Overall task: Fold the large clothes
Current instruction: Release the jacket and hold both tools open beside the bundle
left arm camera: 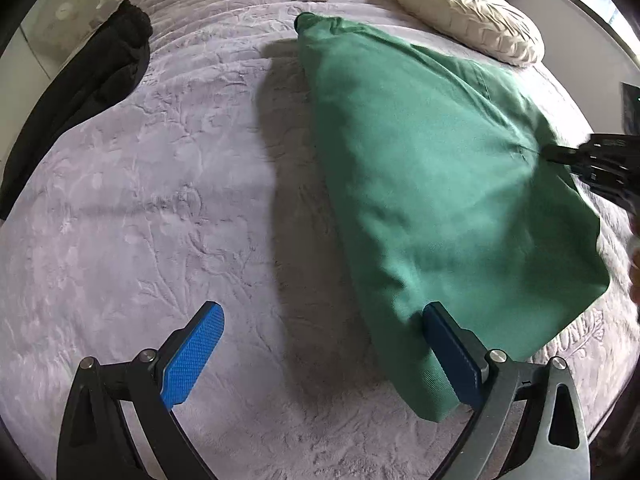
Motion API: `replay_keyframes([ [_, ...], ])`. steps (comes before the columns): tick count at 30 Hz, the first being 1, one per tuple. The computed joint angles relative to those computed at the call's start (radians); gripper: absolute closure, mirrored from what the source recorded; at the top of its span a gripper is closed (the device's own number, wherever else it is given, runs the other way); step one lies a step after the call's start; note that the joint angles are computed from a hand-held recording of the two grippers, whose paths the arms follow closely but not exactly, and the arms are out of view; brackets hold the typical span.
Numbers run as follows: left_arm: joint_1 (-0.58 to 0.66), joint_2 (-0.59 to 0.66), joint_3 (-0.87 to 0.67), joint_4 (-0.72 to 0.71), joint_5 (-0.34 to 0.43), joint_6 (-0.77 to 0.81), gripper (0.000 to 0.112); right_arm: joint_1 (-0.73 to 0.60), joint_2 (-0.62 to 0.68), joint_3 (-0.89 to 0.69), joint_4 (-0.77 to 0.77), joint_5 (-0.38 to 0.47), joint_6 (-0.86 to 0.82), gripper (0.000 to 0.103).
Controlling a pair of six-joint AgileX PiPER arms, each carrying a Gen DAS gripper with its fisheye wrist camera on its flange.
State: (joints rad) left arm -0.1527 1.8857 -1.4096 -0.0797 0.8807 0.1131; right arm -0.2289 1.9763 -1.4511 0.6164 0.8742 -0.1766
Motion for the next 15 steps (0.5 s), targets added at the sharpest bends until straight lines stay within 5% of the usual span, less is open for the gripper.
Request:
replay_keyframes([
  [6, -0.012, 0.013, 0.014, 0.010, -0.026, -0.018, 0.010, -0.084, 0.112, -0.017, 0.187, 0.040, -0.064, 0.093],
  [12, 0.005, -0.041, 0.019, 0.017, 0.009, -0.003, 0.010, -0.069, -0.086, 0.056, 0.031, 0.038, 0.034, 0.088],
  [15, -0.009, -0.043, 0.031, 0.034, 0.021, -0.031, 0.010, -0.046, -0.193, 0.124, 0.110, 0.079, -0.081, 0.088],
])
